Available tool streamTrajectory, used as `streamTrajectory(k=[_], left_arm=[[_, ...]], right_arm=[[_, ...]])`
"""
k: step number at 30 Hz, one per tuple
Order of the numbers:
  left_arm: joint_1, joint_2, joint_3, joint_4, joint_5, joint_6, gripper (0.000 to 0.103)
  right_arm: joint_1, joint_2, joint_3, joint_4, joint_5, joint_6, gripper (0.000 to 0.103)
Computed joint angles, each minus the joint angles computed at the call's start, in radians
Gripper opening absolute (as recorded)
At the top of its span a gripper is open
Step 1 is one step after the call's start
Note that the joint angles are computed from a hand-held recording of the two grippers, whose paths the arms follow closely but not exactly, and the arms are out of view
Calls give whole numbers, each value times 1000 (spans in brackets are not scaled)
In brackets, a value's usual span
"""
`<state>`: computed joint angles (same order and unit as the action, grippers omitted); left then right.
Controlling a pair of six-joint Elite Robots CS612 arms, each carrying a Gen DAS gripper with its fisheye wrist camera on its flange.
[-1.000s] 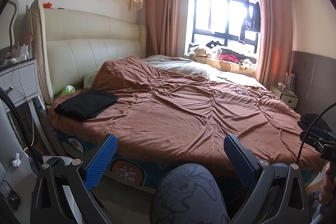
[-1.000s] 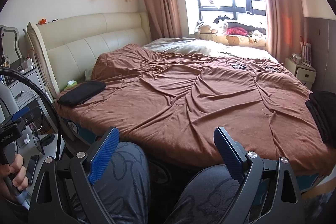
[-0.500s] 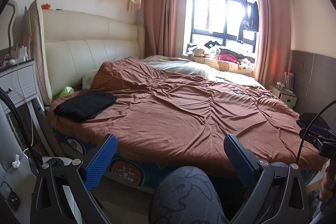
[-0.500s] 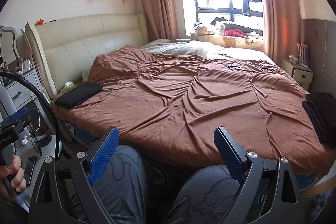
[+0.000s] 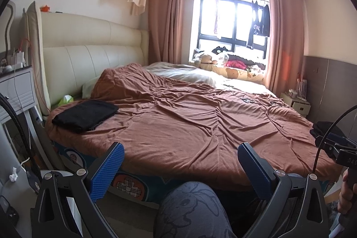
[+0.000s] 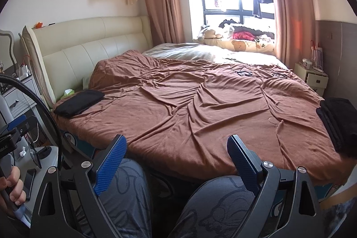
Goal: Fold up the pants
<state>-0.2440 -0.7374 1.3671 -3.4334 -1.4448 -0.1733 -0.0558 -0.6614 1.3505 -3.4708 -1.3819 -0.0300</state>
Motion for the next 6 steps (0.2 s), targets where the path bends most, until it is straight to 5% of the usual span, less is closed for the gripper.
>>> streamTrajectory(k=[6], left_arm=[[1,-9,20,-26,-1,-12,102]], right_arm=[[0,-9,18,-23,-19,-2,91]])
